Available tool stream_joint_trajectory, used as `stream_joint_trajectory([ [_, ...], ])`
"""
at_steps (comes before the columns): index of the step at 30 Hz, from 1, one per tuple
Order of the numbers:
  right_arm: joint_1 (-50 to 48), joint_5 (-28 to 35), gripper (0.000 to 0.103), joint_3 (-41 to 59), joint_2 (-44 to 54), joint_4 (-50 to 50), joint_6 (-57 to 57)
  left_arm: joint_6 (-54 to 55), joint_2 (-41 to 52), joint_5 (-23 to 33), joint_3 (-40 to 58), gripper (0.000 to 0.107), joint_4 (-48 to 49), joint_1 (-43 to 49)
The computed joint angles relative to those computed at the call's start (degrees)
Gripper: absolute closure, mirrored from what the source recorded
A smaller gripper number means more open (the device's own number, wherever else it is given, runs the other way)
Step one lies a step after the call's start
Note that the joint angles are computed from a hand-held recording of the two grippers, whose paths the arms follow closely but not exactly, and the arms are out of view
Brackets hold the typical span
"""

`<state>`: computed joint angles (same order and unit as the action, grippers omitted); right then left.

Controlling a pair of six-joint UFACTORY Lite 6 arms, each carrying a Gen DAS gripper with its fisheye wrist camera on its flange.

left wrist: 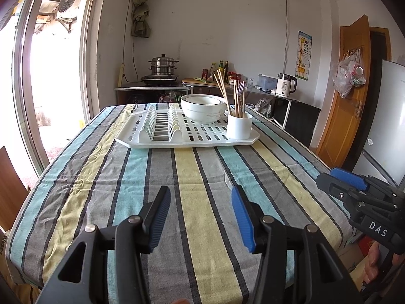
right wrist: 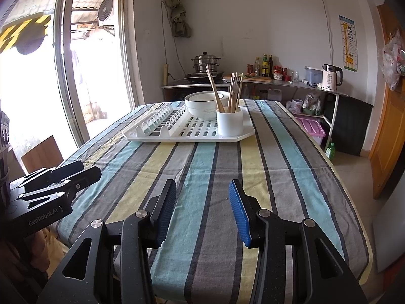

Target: Organize utensils

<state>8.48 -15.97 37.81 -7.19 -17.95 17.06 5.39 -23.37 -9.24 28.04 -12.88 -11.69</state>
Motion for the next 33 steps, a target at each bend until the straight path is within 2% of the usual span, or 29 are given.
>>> stream_joint_trajectory([
  [3,0.1,0.1,0.059,0.1,0.0,0.0,0.1,-1.1,-0.2,0.0,-0.2,0.054,1.0,0.0],
  [11,-0.1,0.1,0.059,0.1,0.0,-0.7,0.7,7.4,-0.2,-0.4,-0.3,0.054,-7.5,-1.3],
  [33,0.3,0.1,0.059,-0.3,-0.3,0.9,-0.9,12.0,0.5,-1.4,-0.2,0.054,-11.8,-1.4],
])
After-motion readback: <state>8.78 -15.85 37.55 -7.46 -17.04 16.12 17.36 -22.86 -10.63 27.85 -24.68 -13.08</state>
